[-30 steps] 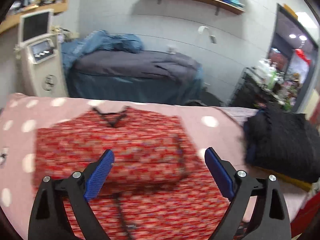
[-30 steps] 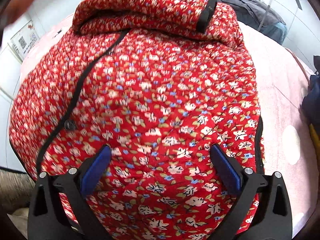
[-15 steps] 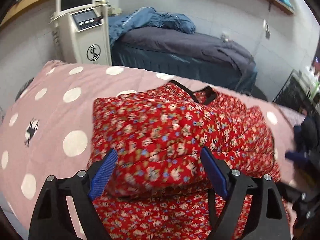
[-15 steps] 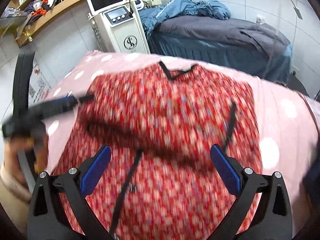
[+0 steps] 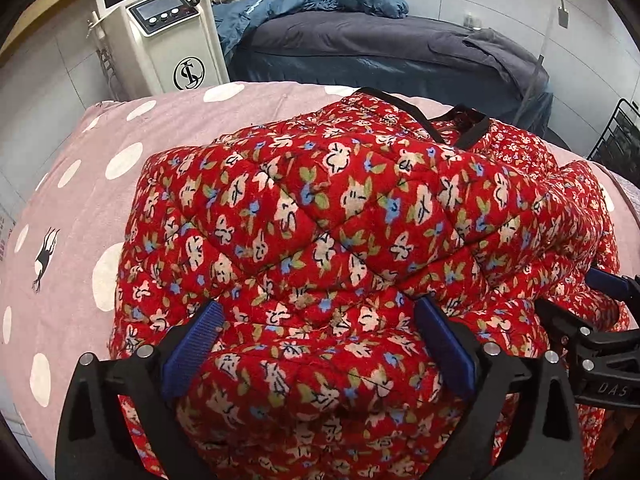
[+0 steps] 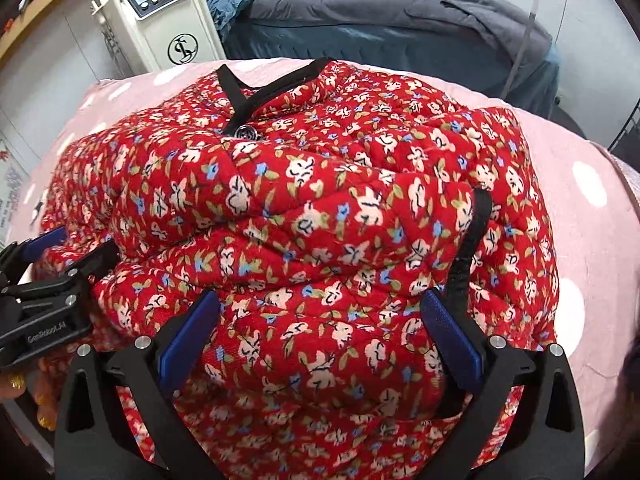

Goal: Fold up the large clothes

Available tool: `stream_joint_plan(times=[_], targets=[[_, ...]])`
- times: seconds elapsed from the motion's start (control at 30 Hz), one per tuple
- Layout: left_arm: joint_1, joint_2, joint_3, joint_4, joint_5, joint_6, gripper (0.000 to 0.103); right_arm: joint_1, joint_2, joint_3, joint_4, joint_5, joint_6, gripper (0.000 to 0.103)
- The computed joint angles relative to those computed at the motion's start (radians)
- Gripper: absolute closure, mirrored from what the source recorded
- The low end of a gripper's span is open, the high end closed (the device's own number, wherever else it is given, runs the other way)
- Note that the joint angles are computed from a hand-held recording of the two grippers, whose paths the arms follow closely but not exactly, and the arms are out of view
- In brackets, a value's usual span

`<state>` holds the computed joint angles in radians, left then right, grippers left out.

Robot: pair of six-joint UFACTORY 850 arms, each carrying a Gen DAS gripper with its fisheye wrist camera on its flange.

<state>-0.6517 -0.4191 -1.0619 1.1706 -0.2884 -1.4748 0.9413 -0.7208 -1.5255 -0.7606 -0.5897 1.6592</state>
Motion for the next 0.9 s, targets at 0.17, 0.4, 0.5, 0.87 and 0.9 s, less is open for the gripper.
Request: stream_joint_plan(times=[0.17, 0.4, 0.5, 0.87, 0.9], targets=[[-0.003, -0.01, -0.011, 0.013, -0.001, -0.002, 0.006, 0.007, -0.042, -0.065, 0.014, -0.047, -0.018, 0.004], [-0.015, 0.009, -0.003, -0.053, -0.02, 0.056, 0.006, -0.001, 0.007, 0.011, -0.055, 0.038, 0.028, 0.004], [-0.015, 0.085, 0.058, -0.01, 0.018, 0.003, 0.006, 0.01, 0.112, 0.157, -0.166, 0.133, 0.125, 0.005], [-0.079, 0.497, 0.447, 0.201, 0.071, -0.308, 0.006, 0.233, 0.388, 0.514, -0.396, -0.033, 0.404, 0.005], [-0.089, 0.518, 0.47, 0.128, 0.052, -0.245, 0.006, 0.241, 0.413, 0.551, -0.389, -0.02, 0.438, 0.005]])
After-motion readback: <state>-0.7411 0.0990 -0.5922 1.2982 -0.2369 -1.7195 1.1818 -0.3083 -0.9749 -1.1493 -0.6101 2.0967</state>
